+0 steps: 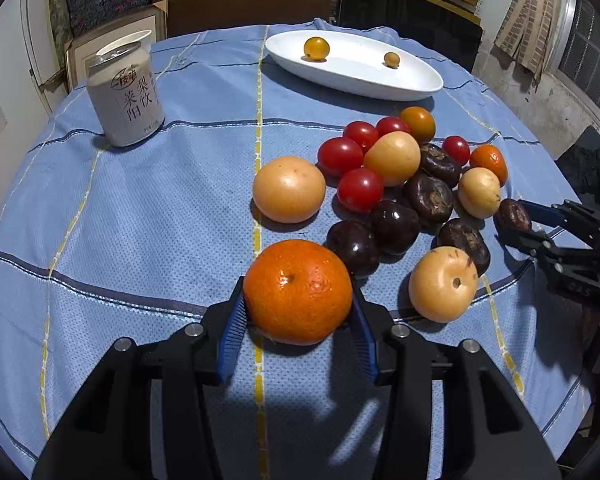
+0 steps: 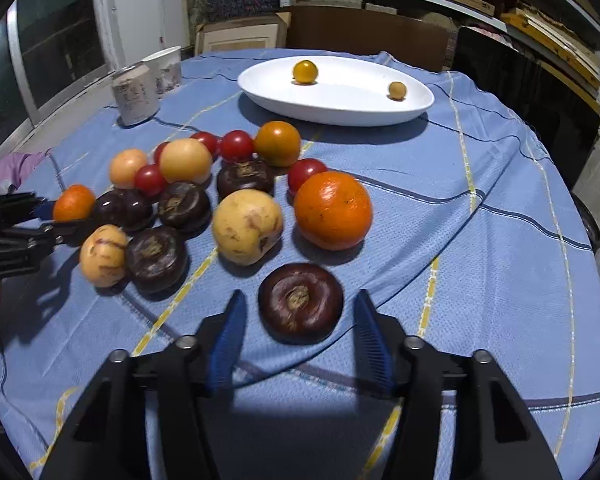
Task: Organize fruits
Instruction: 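Grasp the large orange with the left tool while the right tool grasps a dark plum, then place the orange and the dark plum on the white plate, opening both tools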
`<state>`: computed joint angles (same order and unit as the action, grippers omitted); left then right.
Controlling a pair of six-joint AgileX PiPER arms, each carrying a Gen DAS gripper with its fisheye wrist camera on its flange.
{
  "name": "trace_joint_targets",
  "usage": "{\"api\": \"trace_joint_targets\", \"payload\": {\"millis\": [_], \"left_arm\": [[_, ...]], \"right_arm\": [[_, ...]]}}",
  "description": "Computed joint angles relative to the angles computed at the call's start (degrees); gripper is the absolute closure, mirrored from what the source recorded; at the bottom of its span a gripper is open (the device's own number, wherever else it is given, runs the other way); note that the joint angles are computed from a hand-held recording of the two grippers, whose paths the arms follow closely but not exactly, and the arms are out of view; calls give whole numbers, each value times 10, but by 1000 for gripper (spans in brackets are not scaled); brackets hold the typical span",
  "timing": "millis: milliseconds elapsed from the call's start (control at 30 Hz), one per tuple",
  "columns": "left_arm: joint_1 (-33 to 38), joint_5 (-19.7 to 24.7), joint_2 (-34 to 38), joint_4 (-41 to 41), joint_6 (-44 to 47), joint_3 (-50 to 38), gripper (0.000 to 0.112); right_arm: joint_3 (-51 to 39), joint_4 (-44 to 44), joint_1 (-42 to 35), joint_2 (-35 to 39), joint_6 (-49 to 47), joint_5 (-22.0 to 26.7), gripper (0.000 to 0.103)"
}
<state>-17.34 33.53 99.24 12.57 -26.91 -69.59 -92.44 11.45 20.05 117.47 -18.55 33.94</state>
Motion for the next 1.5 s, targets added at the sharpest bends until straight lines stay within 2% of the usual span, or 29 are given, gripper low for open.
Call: {"api": "trace_joint_targets", "payload": {"millis": [100,167,267,367,500,633,733,833,1067,1200,1267,1367,1500], "left_arm": [[-6,-10,-2,24,-16,9,65],[-6,-9,-1,20,-14,8,65],[-6,-1,2,14,-6,2,64],[-5,-4,1,13,-7,3,62],[-1,-11,-3,3,5,5,66],[3,-15,-13,-13,-1,13,66],[-11,-14,-30,22,-17,26,66],[-11,-14,-48,16,-13,43,66],[-10,3,-76,7,10,26,66],[-3,32,-48,-47,80,-50,66],[-11,52,-22,-32,82,-98,66],[-14,77,15,-40,110,-169,66],[-7,122,87,-53,141,-291,66]], "right_arm": [[1,-15,7,-1,9,-5,51],[1,-20,8,-3,22,-2,60],[12,-34,11,-9,34,-10,60],[23,-14,5,-17,27,-14,60],[46,26,-4,-35,1,-22,60],[68,94,-19,-54,-44,-23,60],[81,121,-25,-62,-62,-26,60],[103,178,-38,-74,-100,-32,60],[101,196,-47,-94,-114,-23,60],[60,173,-46,-89,-98,-4,60],[25,142,-40,-78,-79,9,60],[-41,136,-40,-56,-72,38,60],[-183,109,-36,9,-46,93,60]]}}
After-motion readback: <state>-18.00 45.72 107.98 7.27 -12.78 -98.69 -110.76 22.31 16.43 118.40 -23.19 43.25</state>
